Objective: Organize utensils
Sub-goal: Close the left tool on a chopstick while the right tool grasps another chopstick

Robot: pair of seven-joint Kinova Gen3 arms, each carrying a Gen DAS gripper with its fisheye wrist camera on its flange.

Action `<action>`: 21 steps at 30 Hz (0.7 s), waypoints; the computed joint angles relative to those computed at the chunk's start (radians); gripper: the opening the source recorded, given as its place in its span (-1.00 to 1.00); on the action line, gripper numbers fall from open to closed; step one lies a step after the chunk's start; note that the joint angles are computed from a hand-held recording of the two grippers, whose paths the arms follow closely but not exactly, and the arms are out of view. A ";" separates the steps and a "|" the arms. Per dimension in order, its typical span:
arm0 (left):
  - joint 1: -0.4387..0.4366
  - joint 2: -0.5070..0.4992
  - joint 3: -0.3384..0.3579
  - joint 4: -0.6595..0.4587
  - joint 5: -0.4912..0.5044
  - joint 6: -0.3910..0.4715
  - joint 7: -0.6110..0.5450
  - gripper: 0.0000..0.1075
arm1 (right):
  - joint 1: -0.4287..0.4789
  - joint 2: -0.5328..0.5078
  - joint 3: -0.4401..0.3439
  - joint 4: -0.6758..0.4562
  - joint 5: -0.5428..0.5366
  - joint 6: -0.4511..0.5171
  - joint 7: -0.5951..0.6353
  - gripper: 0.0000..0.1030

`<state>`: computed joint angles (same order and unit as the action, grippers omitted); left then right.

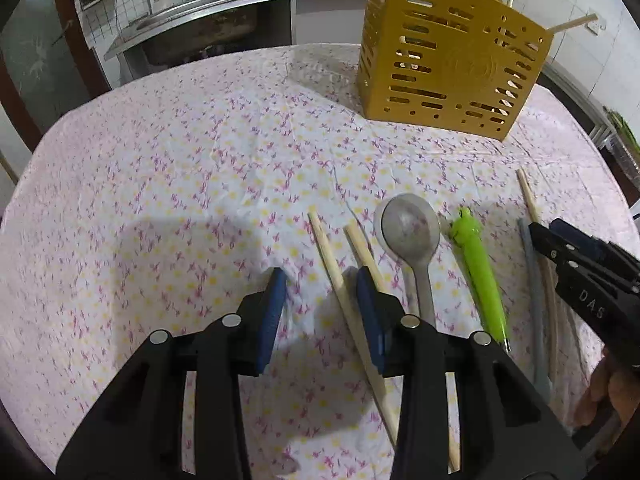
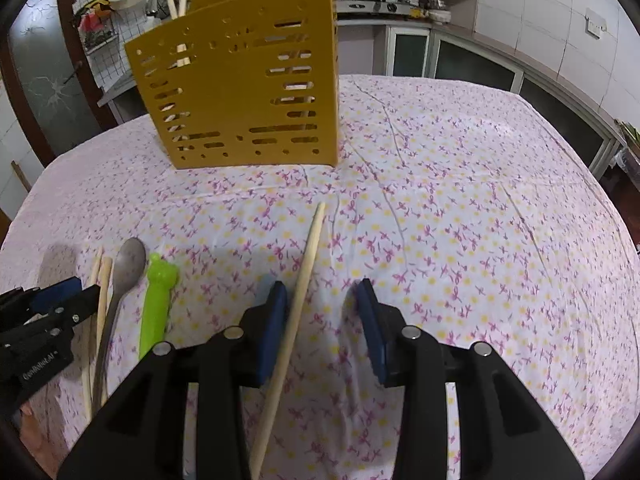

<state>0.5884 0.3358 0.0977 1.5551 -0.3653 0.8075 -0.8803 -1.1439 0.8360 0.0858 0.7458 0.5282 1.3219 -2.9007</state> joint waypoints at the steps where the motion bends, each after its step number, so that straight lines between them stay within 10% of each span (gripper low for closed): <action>1: 0.002 0.005 -0.002 -0.004 -0.007 -0.002 0.001 -0.47 | 0.010 0.015 -0.006 -0.039 -0.011 0.029 0.024 -0.35; 4: -0.014 0.003 0.002 0.001 0.003 -0.016 -0.025 -0.68 | 0.021 0.026 -0.012 -0.081 -0.037 0.054 0.051 -0.69; 14: -0.110 0.009 0.034 -0.038 0.167 0.018 -0.212 -0.83 | 0.049 -0.027 -0.033 -0.002 -0.086 -0.026 0.040 -0.82; 21: -0.020 0.032 -0.018 -0.064 0.087 0.037 -0.073 -0.83 | 0.013 -0.030 0.008 0.056 -0.033 -0.081 -0.042 -0.82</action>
